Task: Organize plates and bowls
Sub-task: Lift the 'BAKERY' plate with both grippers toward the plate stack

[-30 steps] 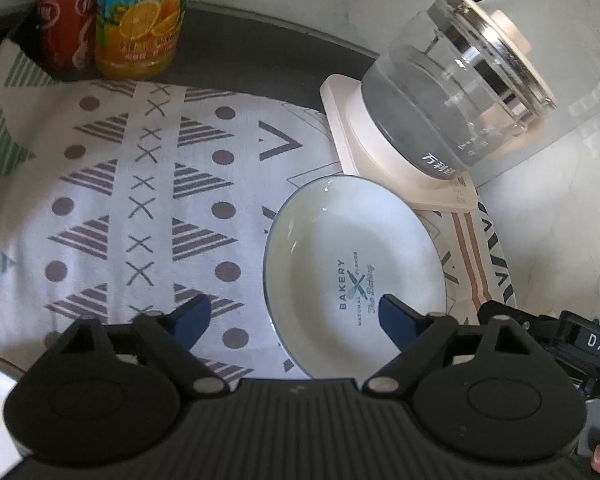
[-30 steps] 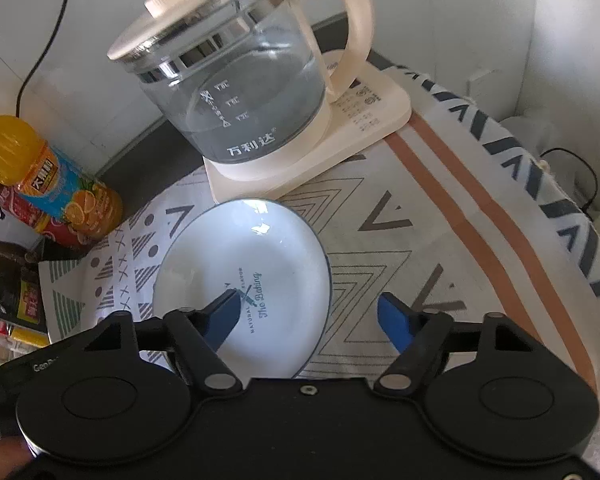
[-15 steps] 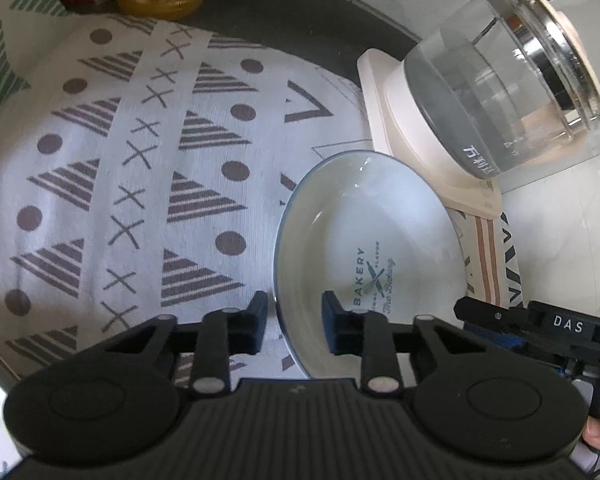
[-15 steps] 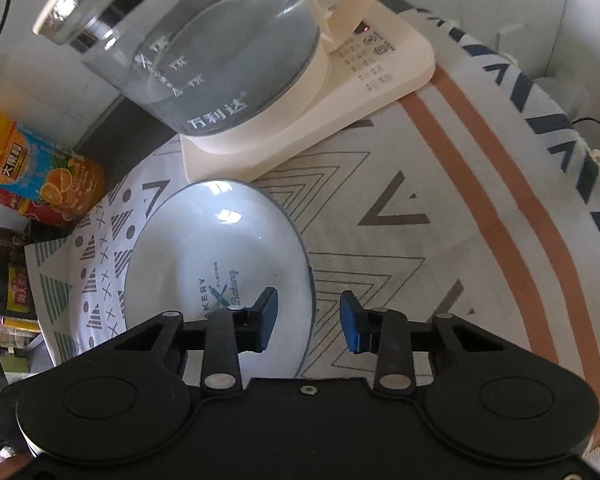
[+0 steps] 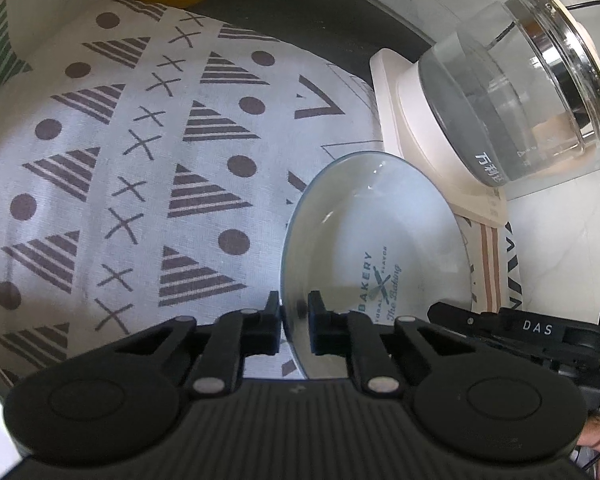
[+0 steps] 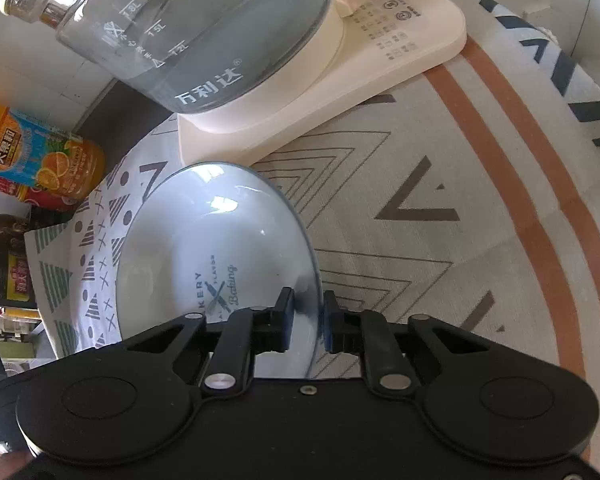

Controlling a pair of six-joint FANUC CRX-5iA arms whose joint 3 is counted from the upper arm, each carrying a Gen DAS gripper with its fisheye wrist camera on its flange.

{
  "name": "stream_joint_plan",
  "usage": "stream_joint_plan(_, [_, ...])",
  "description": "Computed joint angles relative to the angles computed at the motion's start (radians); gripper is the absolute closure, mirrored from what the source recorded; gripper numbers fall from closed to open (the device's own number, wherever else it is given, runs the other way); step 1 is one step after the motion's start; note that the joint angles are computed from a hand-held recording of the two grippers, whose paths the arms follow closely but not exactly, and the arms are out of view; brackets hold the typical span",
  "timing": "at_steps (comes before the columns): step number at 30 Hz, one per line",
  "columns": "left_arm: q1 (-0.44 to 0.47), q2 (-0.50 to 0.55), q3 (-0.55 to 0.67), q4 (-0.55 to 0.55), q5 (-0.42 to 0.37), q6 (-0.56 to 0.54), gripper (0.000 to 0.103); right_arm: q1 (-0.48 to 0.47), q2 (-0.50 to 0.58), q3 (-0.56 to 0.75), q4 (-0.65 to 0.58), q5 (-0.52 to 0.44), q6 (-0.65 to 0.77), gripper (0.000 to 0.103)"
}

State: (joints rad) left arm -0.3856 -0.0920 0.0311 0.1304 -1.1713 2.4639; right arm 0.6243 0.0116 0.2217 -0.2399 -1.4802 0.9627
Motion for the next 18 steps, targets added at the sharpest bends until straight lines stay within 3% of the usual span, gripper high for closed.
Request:
stream_joint_plan(8, [0.0,-0.011,0.006,-0.011,-0.01,-0.003,0.092,0.0,-0.042,-0.021,-0.002,0.054,-0.015,0.095])
stream_joint_plan(18, [0.007,-0.043,0.042,-0.055,-0.018,-0.054,0.093,0.04,-0.077,-0.02,0.041,0.13,-0.035,0.095])
